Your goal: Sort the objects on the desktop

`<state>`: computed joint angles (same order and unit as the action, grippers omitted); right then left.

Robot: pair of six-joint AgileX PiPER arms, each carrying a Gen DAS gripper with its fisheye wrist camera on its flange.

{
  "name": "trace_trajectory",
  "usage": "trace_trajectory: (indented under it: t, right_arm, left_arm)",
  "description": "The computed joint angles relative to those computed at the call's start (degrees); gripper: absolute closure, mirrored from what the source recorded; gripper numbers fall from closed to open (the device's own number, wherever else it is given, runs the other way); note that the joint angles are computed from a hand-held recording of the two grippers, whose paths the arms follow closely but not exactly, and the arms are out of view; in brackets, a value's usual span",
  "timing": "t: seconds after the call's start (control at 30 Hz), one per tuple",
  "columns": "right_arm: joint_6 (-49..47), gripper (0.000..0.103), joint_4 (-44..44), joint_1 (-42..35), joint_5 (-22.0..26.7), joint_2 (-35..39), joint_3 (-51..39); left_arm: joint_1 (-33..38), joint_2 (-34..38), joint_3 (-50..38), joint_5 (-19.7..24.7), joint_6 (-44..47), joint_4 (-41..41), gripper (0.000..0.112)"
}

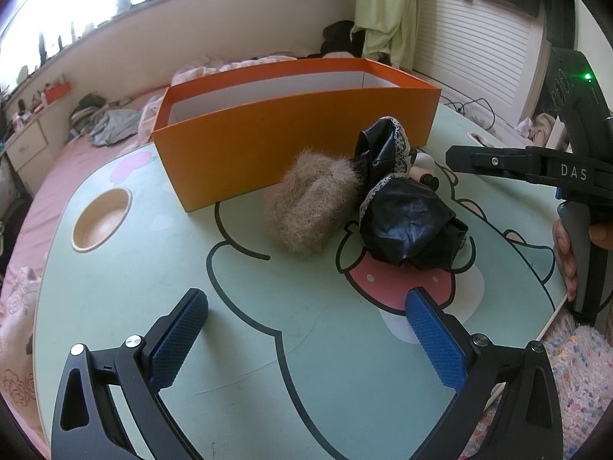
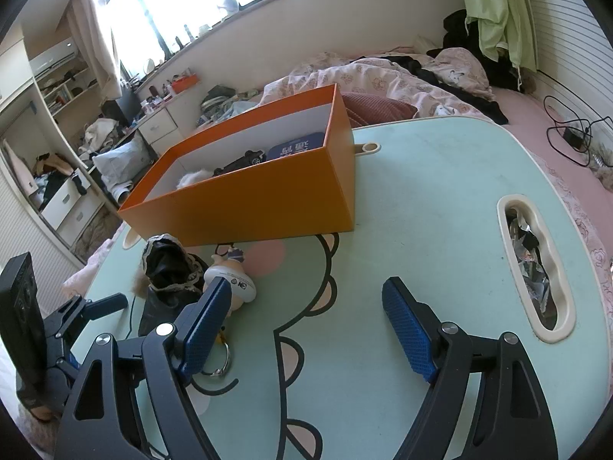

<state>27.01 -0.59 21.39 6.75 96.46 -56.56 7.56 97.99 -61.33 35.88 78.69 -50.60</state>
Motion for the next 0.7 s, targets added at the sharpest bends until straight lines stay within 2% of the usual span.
trace_trajectory:
  t: [0.7]
  right_arm:
    - [-0.2,0.022,0.2,0.0,-0.2,0.0,0.2]
  left_arm:
    - [-0.1,0.0,0.0,0.0,0.0,0.0,0.010]
